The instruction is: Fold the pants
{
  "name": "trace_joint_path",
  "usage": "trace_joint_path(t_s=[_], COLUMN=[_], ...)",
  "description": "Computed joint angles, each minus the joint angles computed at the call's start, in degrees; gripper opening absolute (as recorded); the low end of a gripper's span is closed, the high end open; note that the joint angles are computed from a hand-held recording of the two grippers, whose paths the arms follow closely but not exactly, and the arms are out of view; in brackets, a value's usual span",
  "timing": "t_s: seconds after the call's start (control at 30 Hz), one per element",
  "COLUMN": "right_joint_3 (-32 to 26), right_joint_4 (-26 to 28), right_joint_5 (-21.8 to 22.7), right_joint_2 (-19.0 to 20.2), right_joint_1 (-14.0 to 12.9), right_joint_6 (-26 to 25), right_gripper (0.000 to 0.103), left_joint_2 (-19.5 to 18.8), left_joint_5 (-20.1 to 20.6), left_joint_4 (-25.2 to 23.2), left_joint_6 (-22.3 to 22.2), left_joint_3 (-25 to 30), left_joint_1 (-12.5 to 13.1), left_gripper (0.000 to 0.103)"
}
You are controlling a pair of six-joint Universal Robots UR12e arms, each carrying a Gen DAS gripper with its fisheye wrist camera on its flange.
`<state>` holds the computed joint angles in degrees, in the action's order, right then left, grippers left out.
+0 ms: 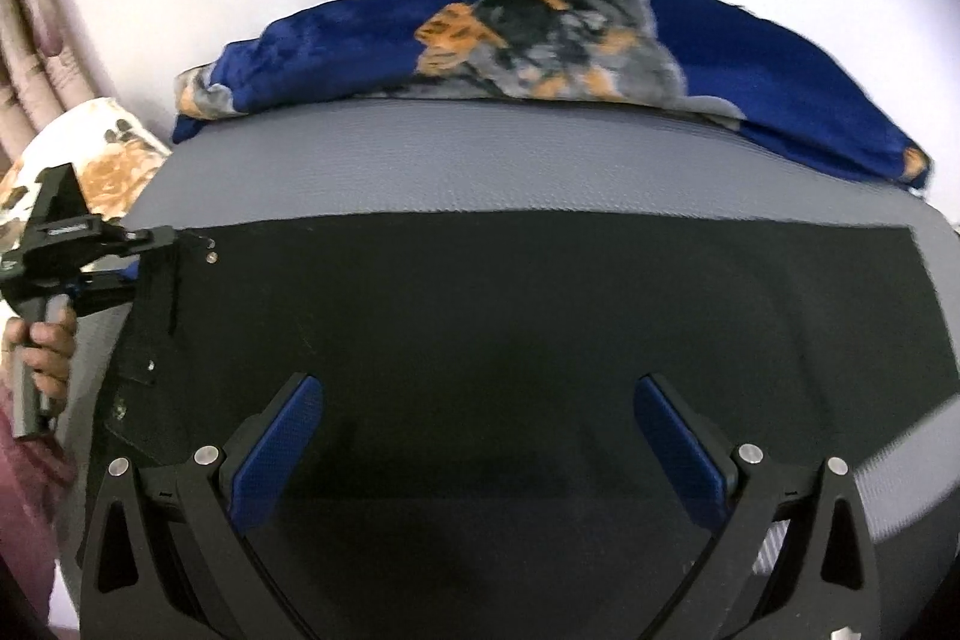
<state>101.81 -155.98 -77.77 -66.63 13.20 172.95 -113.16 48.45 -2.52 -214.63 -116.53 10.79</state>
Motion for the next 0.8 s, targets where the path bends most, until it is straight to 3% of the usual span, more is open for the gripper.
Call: trace_joint_path(t_s=[0.17,0.23,0.27,0.3,0.43,0.53,0.7,0.8], right_joint_3=[-4.99,-7.27,-8.53,-9.64,-15.41,-20.55,-28.63,-32.74], right_joint_4=[6.55,9.88,11.36,12.74,22.54,30.9,43.57,51.27], right_joint_5=[5.43,6.54,6.88,7.18,11.45,10.52,9.79,8.44], right_joint_2=[3.04,4.26,4.94,5.49,7.86,10.11,13.7,15.55], right_joint_1=[-0.99,-1.29,-1.4,-1.49,-2.34,-2.07,-1.65,-1.43], right_joint_6=[-9.31,-12.62,-14.64,-16.74,-28.13,-35.74,-45.67,-50.99], right_gripper=[0.103,0.103,0.103,0.103,0.103,0.102,0.091,0.086], left_joint_2=[-1.57,-1.2,-0.88,-0.4,1.17,2.5,3.73,3.95], left_joint_5=[1.36,2.44,3.12,3.24,0.88,-0.01,-1.12,-1.35], left_joint_4=[5.09,7.03,6.96,8.05,15.15,18.13,21.15,22.57], left_joint_6=[-4.91,-4.67,-4.18,-4.0,-3.65,-1.64,1.16,-0.35], left_joint_3=[0.66,0.42,0.51,0.17,-1.57,-2.68,-3.62,-4.16], left_joint_1=[-1.07,-1.66,-1.99,-2.1,-2.13,-2.5,-3.35,-3.18], left_gripper=[0.037,0.024,0.012,0.009,0.008,0.008,0.008,0.008])
